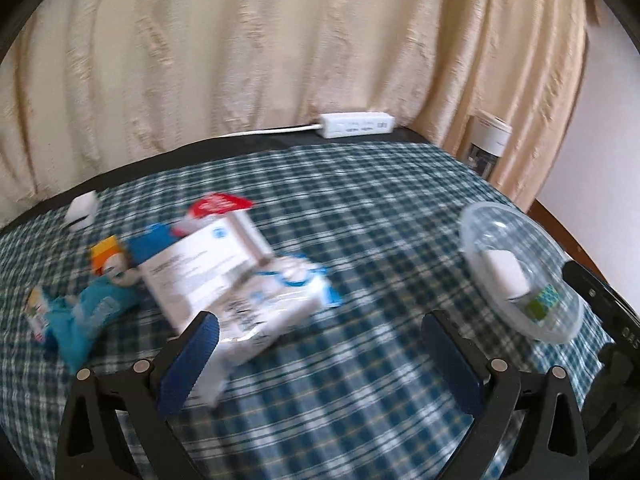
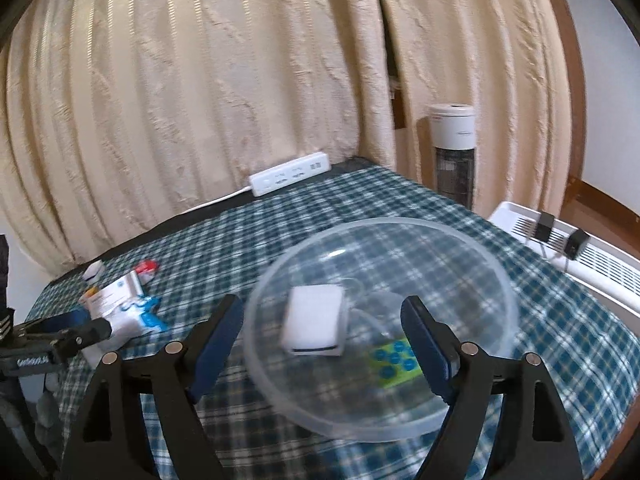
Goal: Organize objects
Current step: 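Move both grippers back toward the pile of items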
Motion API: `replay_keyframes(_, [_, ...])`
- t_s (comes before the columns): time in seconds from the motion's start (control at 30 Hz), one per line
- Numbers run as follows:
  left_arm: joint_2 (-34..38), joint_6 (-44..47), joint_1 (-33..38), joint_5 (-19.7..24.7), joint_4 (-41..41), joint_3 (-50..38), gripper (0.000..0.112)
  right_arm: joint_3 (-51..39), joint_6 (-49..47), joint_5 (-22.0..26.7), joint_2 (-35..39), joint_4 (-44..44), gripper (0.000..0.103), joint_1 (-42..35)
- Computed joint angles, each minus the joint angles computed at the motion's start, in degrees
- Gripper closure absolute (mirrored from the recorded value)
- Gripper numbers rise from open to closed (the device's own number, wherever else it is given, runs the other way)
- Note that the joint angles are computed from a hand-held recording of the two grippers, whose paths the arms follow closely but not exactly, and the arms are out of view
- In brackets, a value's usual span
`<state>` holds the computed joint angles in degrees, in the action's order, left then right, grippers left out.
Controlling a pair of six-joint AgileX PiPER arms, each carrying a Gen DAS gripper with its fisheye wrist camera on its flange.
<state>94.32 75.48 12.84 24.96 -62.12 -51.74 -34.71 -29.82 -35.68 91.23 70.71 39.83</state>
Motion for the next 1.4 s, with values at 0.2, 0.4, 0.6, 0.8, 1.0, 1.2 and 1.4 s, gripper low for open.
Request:
replay_keyframes(0.2, [0.6, 4.2, 6.7, 0.7, -3.4, 0.0, 0.009, -3.2, -3.3, 0.5, 1.9, 2.2, 0.019, 2.7])
replay_keyframes(0.4, [2.4, 4.8, 12.5, 0.4, -3.5, -2.2, 0.009, -6.0, -6.3, 0.4, 3.3, 3.9, 0.019, 5.0])
replay_keyframes(0.6, [5.4, 4.2, 16.1, -1.0, -3.3, -4.7, 0.009, -8.5, -6.7, 2.0, 5.9, 3.8, 0.019, 5.9])
replay_keyframes(0.8, [7.6, 3.0, 17.6, -1.2, -1.3, -7.0, 0.009, -11.2, -8.9, 3.4, 8.1, 4.7, 0.019, 6.8])
replay_keyframes(1.0, [11.5, 2.2, 17.2, -5.1, 1.5, -10.2, 0.009, -13.9, -9.9, 5.9, 10.4, 4.4, 0.019, 6.9])
replay_keyframes(1.2, [16.1, -5.2, 17.0, -5.8, 8.5, -14.9, 0.009, -16.4, -9.8, 9.6, 12.8, 3.4, 0.019, 6.3])
replay_keyframes(1.4, [18.3, -7.6, 16.4, -5.5, 11.3, -17.1, 0.009, -19.0, -11.3, 14.0, 14.5, 3.8, 0.019, 5.1])
